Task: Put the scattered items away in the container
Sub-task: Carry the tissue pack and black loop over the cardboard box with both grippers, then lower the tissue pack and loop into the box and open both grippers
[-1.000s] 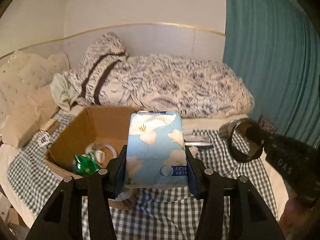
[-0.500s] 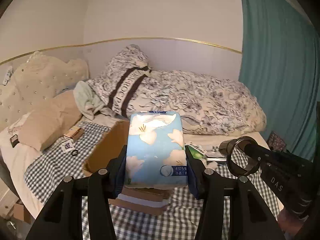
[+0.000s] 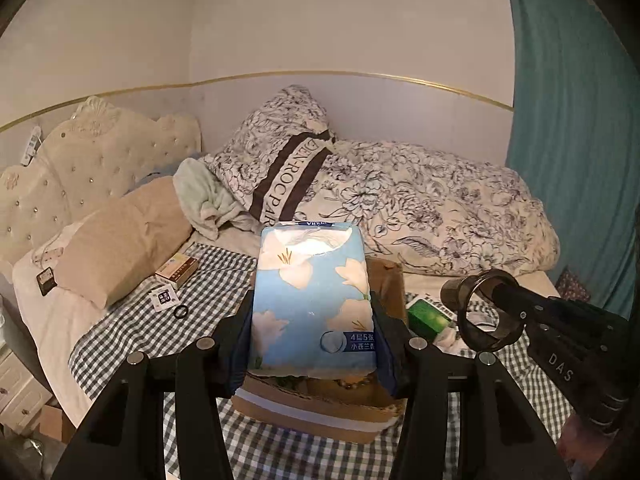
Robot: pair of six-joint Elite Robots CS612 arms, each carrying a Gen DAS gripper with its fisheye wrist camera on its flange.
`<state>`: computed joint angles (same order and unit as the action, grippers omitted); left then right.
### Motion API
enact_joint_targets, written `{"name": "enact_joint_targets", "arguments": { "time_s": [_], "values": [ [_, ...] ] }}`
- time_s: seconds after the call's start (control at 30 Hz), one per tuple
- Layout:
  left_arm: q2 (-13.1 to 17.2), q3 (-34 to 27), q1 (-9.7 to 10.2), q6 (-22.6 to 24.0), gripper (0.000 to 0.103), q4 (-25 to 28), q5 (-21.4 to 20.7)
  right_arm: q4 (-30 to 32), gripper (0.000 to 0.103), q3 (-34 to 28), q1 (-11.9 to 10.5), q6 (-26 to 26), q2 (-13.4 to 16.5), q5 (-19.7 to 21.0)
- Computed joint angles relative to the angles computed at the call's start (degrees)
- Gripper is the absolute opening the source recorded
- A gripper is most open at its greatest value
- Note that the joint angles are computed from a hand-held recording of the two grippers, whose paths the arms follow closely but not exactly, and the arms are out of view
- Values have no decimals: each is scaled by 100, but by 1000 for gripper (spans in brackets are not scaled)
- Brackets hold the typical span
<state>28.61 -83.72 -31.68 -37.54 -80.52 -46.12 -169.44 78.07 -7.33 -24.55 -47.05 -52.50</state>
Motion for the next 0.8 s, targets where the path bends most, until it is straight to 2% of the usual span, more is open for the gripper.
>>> {"name": "enact_joint_targets", "arguments": {
  "time_s": [0.33,0.8],
  "values": [
    [-33,335,244,-49,52,-22,-339,353,8,-479,202,-222,276,-61],
    [-19,783,599,-369,52,28,-961,1085,8,-1210,459,-506,773,-279]
  ]
}}
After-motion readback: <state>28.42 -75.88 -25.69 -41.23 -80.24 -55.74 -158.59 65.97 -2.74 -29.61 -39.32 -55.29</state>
